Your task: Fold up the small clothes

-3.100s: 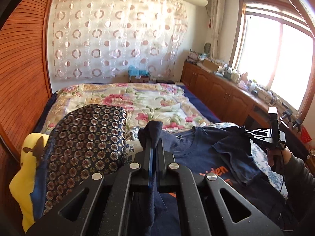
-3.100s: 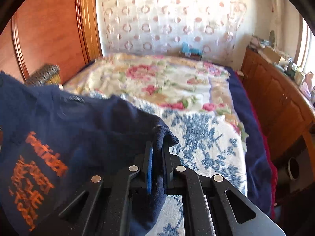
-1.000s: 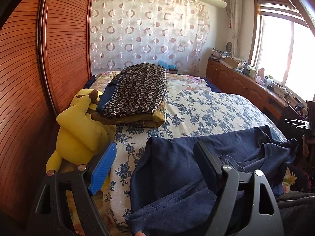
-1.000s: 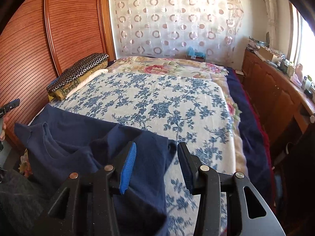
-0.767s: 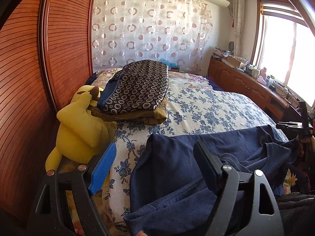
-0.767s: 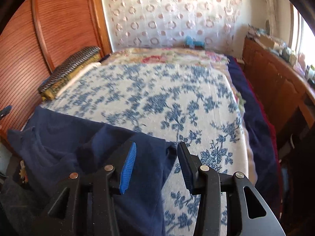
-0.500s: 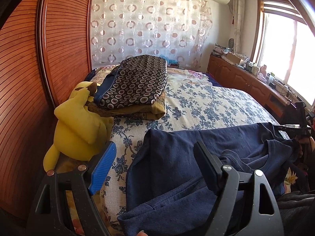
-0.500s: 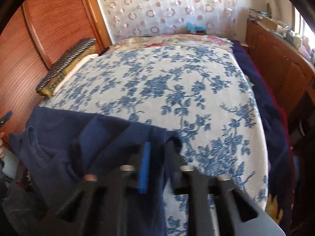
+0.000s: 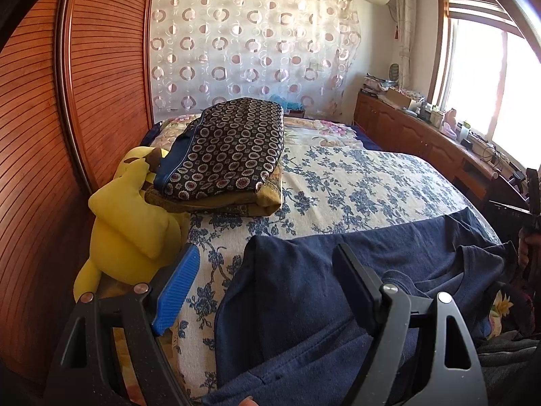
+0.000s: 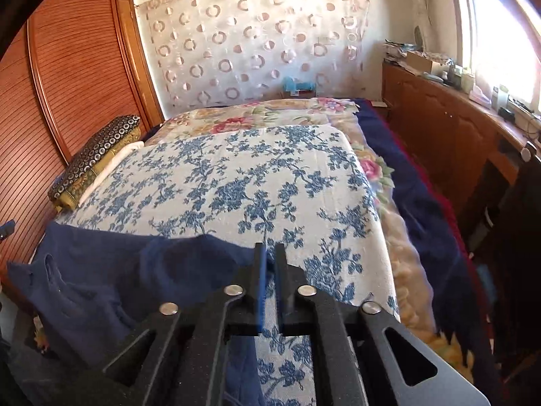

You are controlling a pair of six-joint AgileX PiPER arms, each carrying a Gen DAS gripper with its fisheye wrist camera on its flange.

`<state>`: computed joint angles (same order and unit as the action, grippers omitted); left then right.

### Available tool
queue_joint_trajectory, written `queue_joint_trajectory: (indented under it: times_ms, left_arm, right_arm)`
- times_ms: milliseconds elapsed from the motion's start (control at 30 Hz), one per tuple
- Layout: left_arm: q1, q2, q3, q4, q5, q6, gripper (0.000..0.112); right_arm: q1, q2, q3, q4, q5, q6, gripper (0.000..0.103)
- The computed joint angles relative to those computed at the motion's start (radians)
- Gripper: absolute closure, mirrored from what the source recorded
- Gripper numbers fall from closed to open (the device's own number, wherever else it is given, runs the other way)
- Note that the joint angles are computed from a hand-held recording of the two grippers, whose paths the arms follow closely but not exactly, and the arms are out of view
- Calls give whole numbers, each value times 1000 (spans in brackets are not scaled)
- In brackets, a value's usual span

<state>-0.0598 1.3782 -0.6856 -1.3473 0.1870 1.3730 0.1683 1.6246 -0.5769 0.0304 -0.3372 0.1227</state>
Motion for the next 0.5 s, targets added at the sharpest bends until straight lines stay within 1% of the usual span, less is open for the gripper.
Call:
queue_joint_trajectory:
  times_ms: [33, 67, 100, 133, 200, 267, 333, 400, 467, 500]
  left_arm:
    - [-2, 16, -22, 66, 1, -64, 31]
    - [-2, 28, -40, 118, 1, -113, 31]
    - [-4, 39, -55, 162, -1, -155, 31]
    - [-2, 53, -73, 195, 2, -185, 31]
    - [2, 80, -102, 229, 12, -224, 31]
    - [3, 123, -140, 352, 9, -363, 31]
    - [9, 162, -170, 408, 22, -429, 31]
    - [17, 211, -203, 406, 51, -431, 32]
    - [21, 253, -232, 430, 81, -450, 39]
    - [21, 272, -245, 439, 96, -458, 41]
  right_arm:
    - [2, 7, -13, -15, 2, 7, 75]
    - [5, 17, -28, -39, 8, 24, 59]
    - [17, 28, -38, -41, 7, 27, 50]
    - [13, 55, -53, -70, -3, 44, 49]
    - [20, 97, -87, -70, 5, 32, 48]
    - [15, 140, -123, -135, 19, 84, 48]
    - [11, 166, -152, -176, 44, 113, 48]
    - [5, 197, -183, -238, 69, 162, 48]
    - [4, 223, -216, -259, 103, 181, 48]
    - [-1, 231, -226, -294, 113, 214, 48]
